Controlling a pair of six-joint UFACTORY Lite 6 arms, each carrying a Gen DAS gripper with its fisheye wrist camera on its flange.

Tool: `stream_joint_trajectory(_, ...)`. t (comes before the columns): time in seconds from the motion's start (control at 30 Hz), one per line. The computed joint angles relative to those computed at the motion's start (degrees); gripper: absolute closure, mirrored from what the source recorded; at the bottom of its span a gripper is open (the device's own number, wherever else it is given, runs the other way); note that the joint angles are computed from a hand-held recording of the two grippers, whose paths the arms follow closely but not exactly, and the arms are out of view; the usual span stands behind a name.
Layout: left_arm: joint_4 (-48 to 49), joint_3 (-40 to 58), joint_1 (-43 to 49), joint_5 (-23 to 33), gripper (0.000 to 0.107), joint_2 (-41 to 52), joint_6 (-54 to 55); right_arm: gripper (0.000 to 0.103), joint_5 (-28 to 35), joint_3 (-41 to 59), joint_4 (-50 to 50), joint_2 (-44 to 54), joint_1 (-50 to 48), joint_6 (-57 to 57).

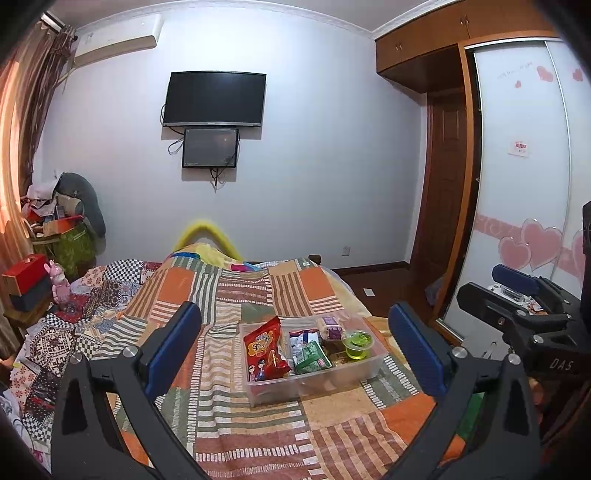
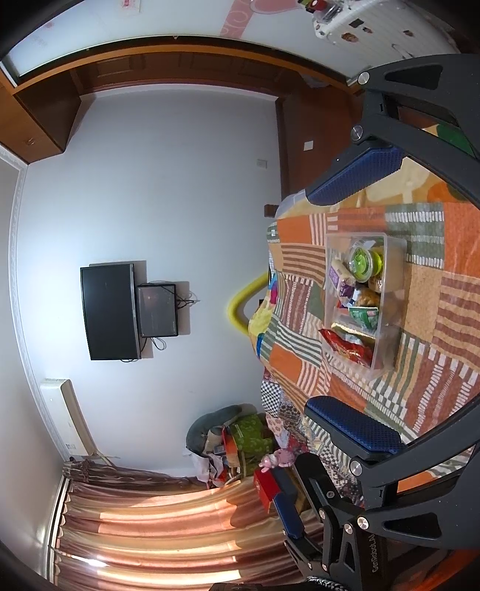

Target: Organize snacks

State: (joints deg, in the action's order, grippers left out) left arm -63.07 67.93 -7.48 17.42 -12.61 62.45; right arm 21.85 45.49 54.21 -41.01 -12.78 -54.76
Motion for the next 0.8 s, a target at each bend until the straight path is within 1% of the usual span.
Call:
stream_joint_trajectory(0.4, -0.12, 0.3, 0.2, 0.18, 0.004, 0.47, 0.42, 0.0, 0.56, 0.58, -0.72, 0.01, -0.43, 0.52)
stream_joint_trajectory(0.57, -2.37, -0.4, 0.51, 0.66, 0.004, 0.01, 2.4, 0.0, 0.56, 0.87, -1.87, 0.05, -0.21, 1.98)
stream_joint_trajectory(0.77, -2.49, -0.51, 0.19, 0.61, 0.004, -0.07, 2.99, 0.0, 0.58, 0.82, -2.99, -0.39, -0.18, 3.18)
stream_joint_trajectory(0.8, -2.51, -0.34, 0.71, 1.33, 0.004, -0.16, 3.2, 0.0, 0.69, 0.87, -2.95, -0.37, -0.26, 3.21)
